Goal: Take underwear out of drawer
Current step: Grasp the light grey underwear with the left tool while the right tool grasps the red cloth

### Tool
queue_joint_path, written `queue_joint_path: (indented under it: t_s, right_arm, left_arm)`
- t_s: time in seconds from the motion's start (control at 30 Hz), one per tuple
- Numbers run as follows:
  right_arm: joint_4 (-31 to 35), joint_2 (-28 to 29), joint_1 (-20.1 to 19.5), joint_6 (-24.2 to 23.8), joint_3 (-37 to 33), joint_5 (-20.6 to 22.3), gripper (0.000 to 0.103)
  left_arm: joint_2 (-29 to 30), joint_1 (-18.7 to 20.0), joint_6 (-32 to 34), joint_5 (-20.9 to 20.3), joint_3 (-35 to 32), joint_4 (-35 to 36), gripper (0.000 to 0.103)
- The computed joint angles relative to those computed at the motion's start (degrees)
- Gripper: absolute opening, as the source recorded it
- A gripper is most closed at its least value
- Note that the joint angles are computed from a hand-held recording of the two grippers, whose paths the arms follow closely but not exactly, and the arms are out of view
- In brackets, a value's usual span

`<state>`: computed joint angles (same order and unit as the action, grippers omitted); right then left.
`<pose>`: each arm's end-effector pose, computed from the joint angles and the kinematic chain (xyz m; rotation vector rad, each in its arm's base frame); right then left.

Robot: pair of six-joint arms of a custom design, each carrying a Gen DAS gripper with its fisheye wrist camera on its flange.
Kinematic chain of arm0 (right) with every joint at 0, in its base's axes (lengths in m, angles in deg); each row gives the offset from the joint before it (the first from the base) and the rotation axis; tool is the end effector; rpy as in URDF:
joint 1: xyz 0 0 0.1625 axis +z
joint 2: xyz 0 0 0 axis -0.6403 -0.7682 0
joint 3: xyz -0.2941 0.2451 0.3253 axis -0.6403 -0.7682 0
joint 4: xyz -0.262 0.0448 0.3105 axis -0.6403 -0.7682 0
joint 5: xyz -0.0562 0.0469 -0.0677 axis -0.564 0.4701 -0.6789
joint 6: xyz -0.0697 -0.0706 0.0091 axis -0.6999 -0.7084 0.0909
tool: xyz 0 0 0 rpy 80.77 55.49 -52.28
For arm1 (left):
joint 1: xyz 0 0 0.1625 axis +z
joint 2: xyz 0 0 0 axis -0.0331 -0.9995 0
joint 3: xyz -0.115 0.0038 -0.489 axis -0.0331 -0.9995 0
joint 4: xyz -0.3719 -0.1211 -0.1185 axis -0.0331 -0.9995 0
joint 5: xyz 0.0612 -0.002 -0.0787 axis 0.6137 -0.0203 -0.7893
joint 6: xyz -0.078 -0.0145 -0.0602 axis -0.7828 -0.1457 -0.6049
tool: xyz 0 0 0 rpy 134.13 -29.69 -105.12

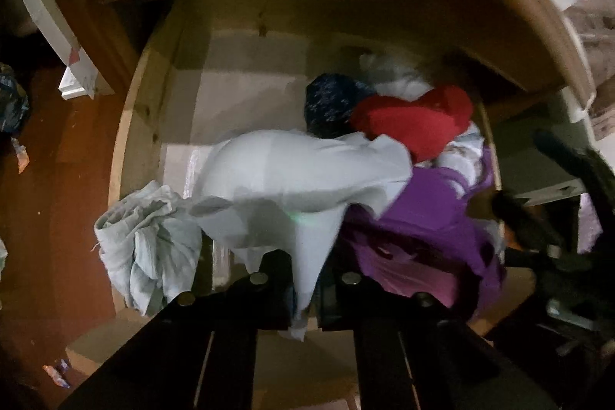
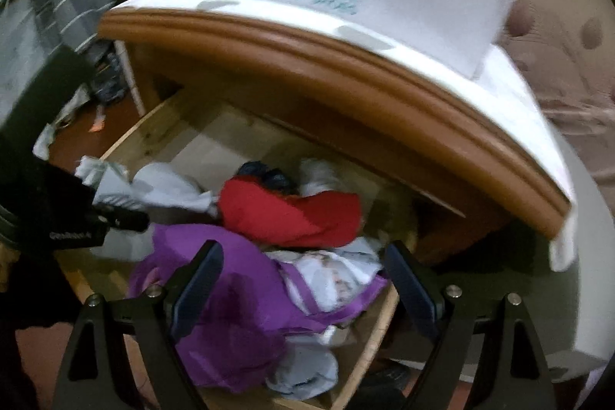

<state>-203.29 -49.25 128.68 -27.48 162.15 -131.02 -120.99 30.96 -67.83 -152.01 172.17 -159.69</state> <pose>0.0712 -0.3297 0.3501 0.3890 -2.2246 0.7168 -0.4103 -0.4160 0.0298 0.6283 2.6085 -0.0217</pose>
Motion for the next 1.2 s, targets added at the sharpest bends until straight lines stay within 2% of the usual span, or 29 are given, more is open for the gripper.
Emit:
queue_joint_path:
  t_s: [0.13,0.37,0.47,0.57,0.63,0.67,0.7,0.77,0.8,0.93,1.07,1.13,1.2]
  right_arm:
    - [8.3,-0.5,-2.0,-0.6,-2.9,2.4,0.088]
    - [14.0,1.3,-3.9,0.9,-7.1,2.8,0.088]
    - [11.3,3.7,-3.9,1.6,-7.5,2.1,0.088]
    - [12.2,5.4,-3.6,2.2,-8.2,1.4,0.088]
    - [11.4,7.3,-3.3,1.5,-8.4,0.1,0.088]
    - [10.2,8.4,-3.2,0.9,-8.3,-0.8,0.088]
    - [7.5,9.8,-3.0,-0.6,-8.0,-1.3,0.089]
    - [3.7,12.0,-2.9,-3.2,-7.7,-1.7,0.089]
    - [0.3,13.9,-2.3,-5.0,-7.6,-3.5,0.089]
    - [-7.1,18.5,-1.0,-11.6,-7.8,-6.1,0.089]
    - [-10.7,20.5,-1.0,-17.0,-8.0,-5.9,0.088]
    - [-9.3,20.5,-0.8,-16.4,-8.4,-6.4,0.086]
    - [-7.8,20.0,-1.4,-16.1,-8.2,-5.3,0.077]
  left_arm:
    - [-0.8,-0.3,1.7,-0.8,0.2,-1.8,0.004]
    - [-1.5,-1.1,2.8,-0.2,0.7,-2.3,0.004]
    - [-1.3,-0.3,2.3,-1.3,0.7,-1.8,0.005]
    - [-1.0,0.2,2.5,-1.9,0.6,-1.0,0.010]
    - [-0.9,0.2,2.7,-2.0,0.5,-0.3,0.014]
    - [-0.9,0.2,2.2,-1.8,0.6,0.2,0.023]
    - [-0.8,0.3,2.0,-1.8,0.5,0.8,0.030]
    - [-0.6,0.4,2.0,-1.7,0.5,1.3,0.034]
    - [-0.5,0.5,2.2,-1.7,0.5,1.3,0.037]
    - [-0.1,1.0,0.3,-1.6,0.1,2.6,0.043]
    - [0.1,1.2,-0.7,-1.1,0.2,3.3,0.052]
    - [0.0,1.3,-1.1,-0.7,0.3,3.4,0.053]
    - [0.0,1.4,-1.4,-0.6,0.4,3.1,0.053]
